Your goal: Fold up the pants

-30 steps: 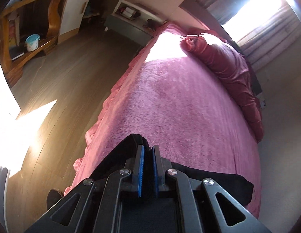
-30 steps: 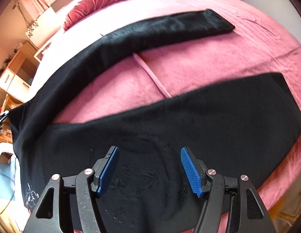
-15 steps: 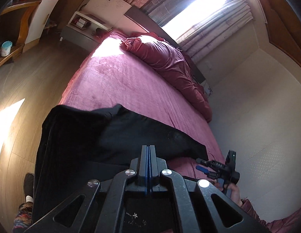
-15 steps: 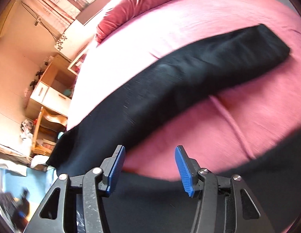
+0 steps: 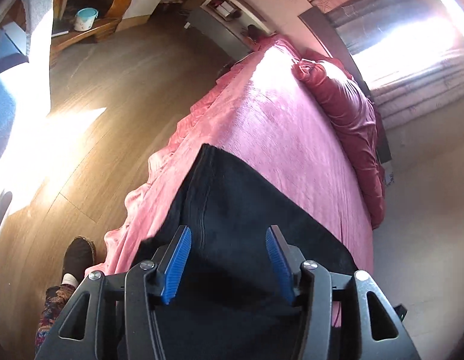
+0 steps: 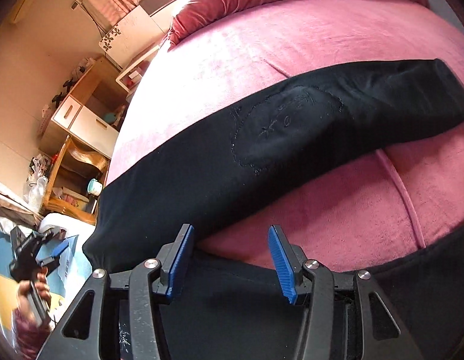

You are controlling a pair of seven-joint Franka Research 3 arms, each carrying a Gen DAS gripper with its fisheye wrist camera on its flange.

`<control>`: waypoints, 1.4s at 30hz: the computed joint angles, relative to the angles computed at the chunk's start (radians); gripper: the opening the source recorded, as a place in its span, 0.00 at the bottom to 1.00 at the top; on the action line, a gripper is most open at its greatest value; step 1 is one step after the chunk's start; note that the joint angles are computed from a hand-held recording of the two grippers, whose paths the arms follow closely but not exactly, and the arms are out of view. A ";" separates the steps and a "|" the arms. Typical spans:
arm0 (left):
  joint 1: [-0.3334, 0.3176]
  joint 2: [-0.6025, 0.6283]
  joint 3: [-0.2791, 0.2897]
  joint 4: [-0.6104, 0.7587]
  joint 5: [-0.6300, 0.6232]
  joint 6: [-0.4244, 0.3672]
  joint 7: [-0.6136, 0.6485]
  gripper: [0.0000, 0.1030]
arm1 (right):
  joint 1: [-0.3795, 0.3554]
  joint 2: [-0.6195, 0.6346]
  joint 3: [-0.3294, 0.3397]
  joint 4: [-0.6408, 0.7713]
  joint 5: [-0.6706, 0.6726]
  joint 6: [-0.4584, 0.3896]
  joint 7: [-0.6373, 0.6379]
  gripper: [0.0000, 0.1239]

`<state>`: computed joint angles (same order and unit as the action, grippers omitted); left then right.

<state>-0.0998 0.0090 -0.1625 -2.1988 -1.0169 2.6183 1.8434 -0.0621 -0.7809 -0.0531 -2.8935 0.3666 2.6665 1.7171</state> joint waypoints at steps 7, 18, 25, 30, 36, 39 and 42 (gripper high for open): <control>0.040 0.331 -0.026 0.332 0.184 -0.048 -0.233 0.63 | -0.042 -0.028 -0.001 -0.023 -0.021 -0.048 0.027 0.45; 0.026 0.546 -0.068 0.574 0.537 -0.158 -0.453 0.35 | -0.077 -0.038 0.011 -0.020 -0.057 -0.071 0.062 0.46; 0.179 0.294 -0.296 0.290 0.374 0.152 -0.048 0.17 | 0.003 0.043 -0.066 0.024 0.016 0.001 -0.011 0.46; 0.307 0.001 -0.418 0.103 -0.216 0.035 0.554 0.15 | 0.136 0.159 -0.197 0.120 0.207 0.079 -0.168 0.46; 0.230 -0.308 -0.276 -0.123 -0.477 -0.237 0.782 0.14 | 0.204 0.369 -0.268 0.295 0.439 0.078 -0.291 0.46; 0.179 -0.388 -0.226 -0.199 -0.481 -0.288 0.793 0.13 | 0.189 0.460 -0.268 0.373 0.519 0.064 -0.307 0.46; 0.135 -0.429 -0.189 -0.241 -0.463 -0.303 0.785 0.13 | 0.137 0.531 -0.245 0.433 0.520 0.035 -0.260 0.46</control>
<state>0.0354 -0.4197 -0.3513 -2.4399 -1.4795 2.3156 2.6287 0.0747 -0.2496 -0.2985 -2.4601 0.8867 2.7020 1.4575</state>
